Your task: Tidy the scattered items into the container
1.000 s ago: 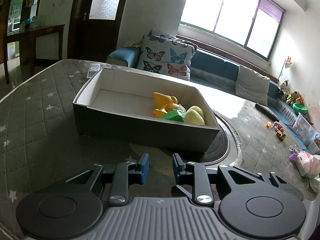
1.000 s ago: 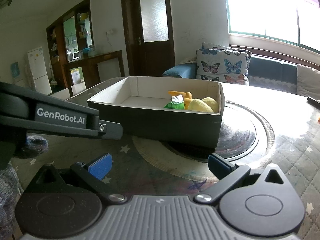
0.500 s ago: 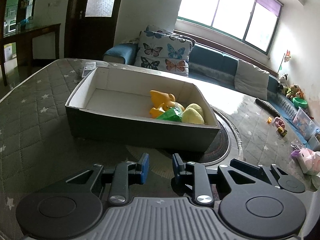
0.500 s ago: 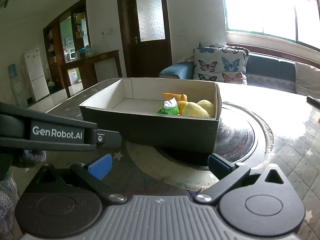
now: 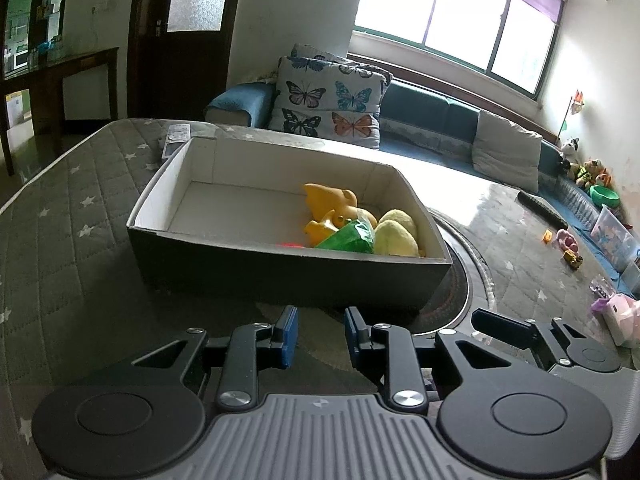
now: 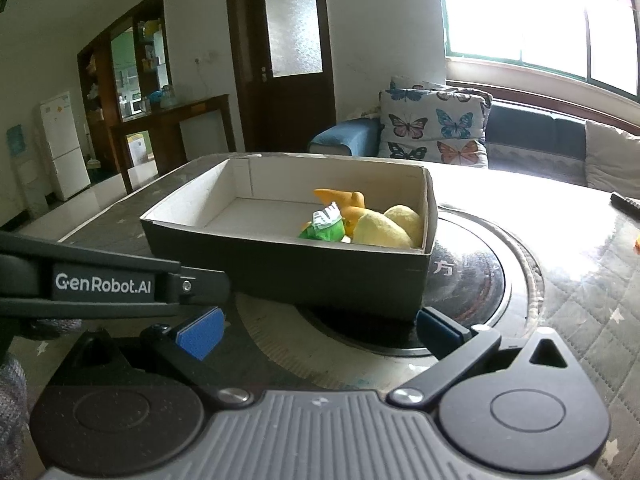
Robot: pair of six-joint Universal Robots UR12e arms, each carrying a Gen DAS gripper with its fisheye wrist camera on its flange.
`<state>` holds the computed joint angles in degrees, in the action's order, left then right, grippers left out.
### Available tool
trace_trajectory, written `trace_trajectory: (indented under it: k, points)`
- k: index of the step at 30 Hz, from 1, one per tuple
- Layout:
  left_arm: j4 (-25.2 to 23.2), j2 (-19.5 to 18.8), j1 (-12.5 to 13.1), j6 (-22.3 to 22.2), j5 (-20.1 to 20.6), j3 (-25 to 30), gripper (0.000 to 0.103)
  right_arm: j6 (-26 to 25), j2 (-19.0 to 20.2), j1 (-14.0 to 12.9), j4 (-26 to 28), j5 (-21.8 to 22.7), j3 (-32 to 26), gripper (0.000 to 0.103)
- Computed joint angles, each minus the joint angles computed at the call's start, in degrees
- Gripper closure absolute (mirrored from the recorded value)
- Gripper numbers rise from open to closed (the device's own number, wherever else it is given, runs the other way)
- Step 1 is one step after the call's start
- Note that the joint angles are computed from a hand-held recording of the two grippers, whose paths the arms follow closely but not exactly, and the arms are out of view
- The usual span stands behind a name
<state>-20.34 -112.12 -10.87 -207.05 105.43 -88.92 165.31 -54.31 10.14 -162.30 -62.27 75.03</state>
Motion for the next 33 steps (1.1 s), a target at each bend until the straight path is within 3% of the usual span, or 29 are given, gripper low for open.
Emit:
trace_trajectory:
  k: [33]
  points:
    - [-1.2,-2.9,1.6,1.9,-1.3,4.4,0.076,0.0,3.6,0.7,4.1,-0.3,-6.5,0.000]
